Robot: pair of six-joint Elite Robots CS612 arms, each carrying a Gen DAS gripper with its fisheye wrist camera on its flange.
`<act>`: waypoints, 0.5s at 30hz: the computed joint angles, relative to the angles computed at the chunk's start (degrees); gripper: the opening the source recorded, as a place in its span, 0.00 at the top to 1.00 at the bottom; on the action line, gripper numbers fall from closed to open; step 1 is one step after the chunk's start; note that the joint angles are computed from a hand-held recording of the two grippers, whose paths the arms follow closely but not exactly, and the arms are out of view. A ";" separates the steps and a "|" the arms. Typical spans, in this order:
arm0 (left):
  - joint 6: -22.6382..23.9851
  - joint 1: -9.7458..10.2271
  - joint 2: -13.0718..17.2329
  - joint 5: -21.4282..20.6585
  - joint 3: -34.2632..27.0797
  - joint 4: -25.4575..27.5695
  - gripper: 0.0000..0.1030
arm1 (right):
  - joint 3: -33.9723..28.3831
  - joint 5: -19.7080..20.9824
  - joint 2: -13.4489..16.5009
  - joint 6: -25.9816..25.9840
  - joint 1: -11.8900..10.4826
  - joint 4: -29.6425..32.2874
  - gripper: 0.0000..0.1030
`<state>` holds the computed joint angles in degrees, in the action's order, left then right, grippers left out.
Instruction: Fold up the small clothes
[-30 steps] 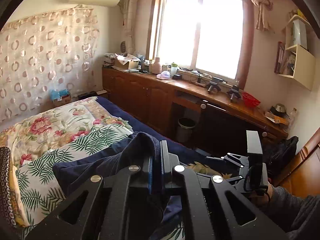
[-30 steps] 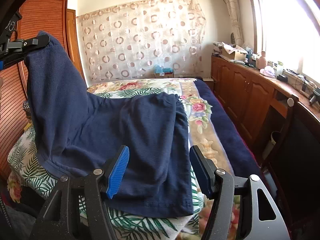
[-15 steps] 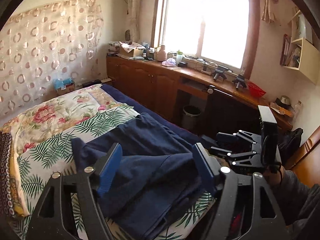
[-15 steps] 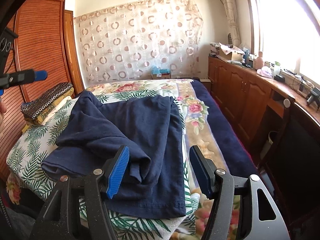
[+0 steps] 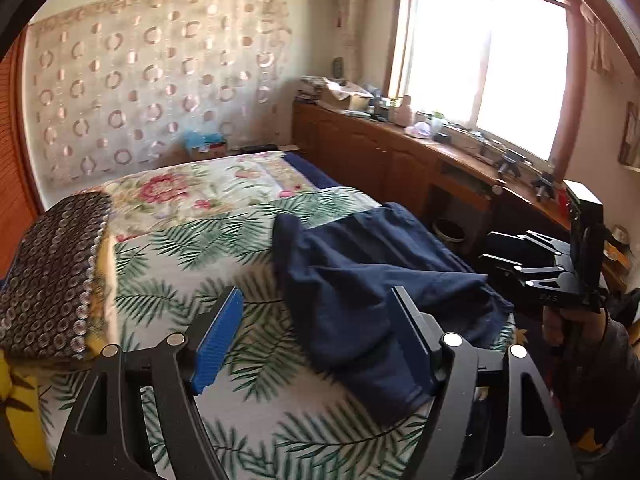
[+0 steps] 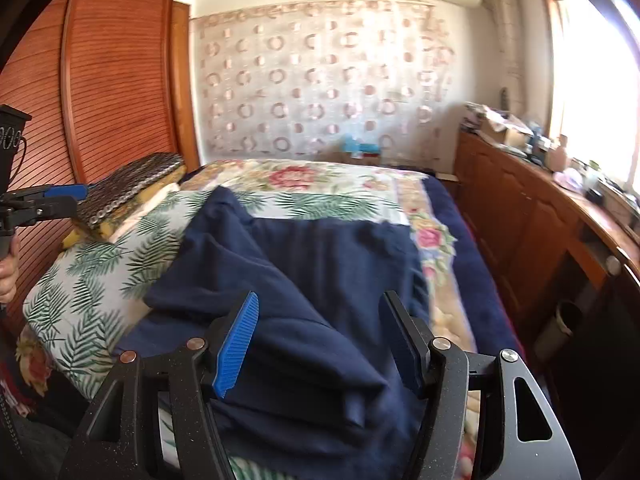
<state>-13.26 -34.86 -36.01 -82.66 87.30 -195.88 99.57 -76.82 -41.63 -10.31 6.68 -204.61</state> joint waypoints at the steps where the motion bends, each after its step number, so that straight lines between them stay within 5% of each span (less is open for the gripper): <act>1: -0.26 0.21 -0.03 0.81 0.28 -0.14 0.27 | -0.72 0.73 0.24 -0.57 0.25 0.88 0.37; 15: -4.21 1.85 -0.14 4.69 3.20 -1.21 0.27 | -11.51 8.98 4.04 -11.04 3.69 18.81 0.37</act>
